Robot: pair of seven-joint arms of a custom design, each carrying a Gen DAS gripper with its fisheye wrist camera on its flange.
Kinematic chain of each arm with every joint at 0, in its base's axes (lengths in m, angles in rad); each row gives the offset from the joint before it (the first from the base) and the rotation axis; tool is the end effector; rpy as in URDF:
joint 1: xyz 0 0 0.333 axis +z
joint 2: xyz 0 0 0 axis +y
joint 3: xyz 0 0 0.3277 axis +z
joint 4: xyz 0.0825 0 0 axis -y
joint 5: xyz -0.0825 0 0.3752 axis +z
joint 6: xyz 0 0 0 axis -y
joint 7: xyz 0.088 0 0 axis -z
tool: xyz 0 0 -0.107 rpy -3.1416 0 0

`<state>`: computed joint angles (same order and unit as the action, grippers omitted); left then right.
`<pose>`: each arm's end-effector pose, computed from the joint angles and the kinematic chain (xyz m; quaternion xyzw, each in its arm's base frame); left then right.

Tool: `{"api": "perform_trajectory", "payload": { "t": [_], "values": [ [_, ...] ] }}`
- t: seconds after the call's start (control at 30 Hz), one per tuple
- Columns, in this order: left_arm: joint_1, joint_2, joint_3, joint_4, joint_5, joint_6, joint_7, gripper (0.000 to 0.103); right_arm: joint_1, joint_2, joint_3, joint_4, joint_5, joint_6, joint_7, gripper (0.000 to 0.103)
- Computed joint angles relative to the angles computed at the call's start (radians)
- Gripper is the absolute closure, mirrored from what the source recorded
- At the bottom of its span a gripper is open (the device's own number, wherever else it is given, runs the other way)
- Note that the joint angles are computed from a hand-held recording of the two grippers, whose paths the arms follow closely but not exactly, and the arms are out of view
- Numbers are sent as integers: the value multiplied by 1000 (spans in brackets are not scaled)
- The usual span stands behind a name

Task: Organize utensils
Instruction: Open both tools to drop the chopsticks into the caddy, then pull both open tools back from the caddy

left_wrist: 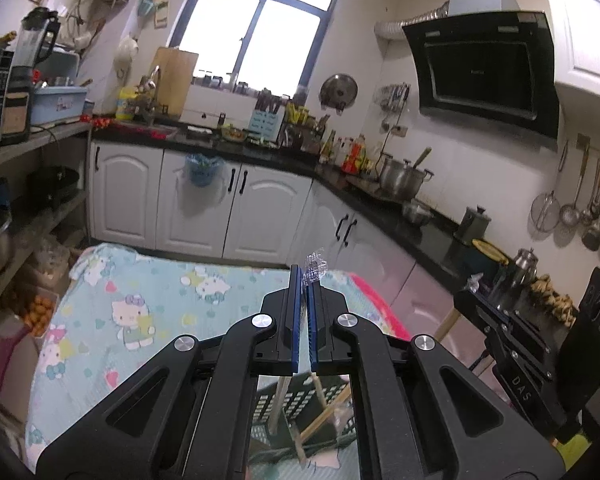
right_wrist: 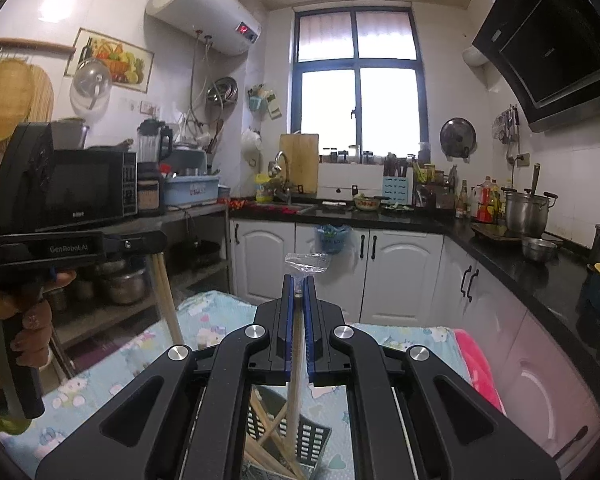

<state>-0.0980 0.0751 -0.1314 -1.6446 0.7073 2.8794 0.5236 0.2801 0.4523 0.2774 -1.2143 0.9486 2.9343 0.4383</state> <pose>0.5973 -0.1737 0.7046 -0.6471 0.5009 -0.4724 0.3274 0.6674 0.2844 0.6656 -0.7056 0.3009 -0.2749 0.5796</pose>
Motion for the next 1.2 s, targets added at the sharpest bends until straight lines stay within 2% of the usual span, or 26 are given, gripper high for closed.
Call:
{"api": "perform_trajectory", "payload": {
  "t": [0.27, 0.33, 0.37, 0.4, 0.43, 0.5, 0.57, 0.63, 0.8, 0.9, 1.07, 1.2],
  "values": [
    [4, 11, -4, -46, -39, 13, 24, 102, 30, 22, -27, -27, -62, 23, 54, 98],
    [6, 11, -7, -54, -67, 8, 43, 102, 46, 24, -50, -34, -98, 26, 102, 92],
    [9, 10, -12, -60, -99, 2, 71, 101, 65, 26, -79, -39, -134, 29, 152, 79],
    [8, 7, -12, -63, -105, -9, 74, 96, 71, 27, -90, -42, -156, 28, 185, 64],
    [8, 3, -12, -68, -113, -16, 79, 83, 63, 24, -84, -49, -158, 21, 204, 61],
    [7, -9, -11, -82, -118, -27, 75, 67, 42, 14, -61, -64, -150, 17, 205, 60],
    [9, -25, -11, -98, -125, -29, 72, 58, 48, 0, -75, -86, -172, 19, 236, 55],
    [7, -53, -7, -115, -84, -54, 25, 36, 35, -20, -65, -112, -166, 9, 238, 50],
    [21, -121, -11, -175, -62, -54, -25, 10, 31, -72, -73, -178, -165, 11, 262, 38],
    [28, -159, -19, -205, -39, -64, -60, 11, 13, -112, -58, -227, -125, 11, 241, 31],
    [35, -231, -38, -276, -13, -67, -98, 11, -11, -182, -46, -300, -17, -4, 188, 26],
    [33, -278, -54, -336, -7, -71, -119, 11, -10, -241, -56, -367, 70, -9, 127, 21]
  ]
}}
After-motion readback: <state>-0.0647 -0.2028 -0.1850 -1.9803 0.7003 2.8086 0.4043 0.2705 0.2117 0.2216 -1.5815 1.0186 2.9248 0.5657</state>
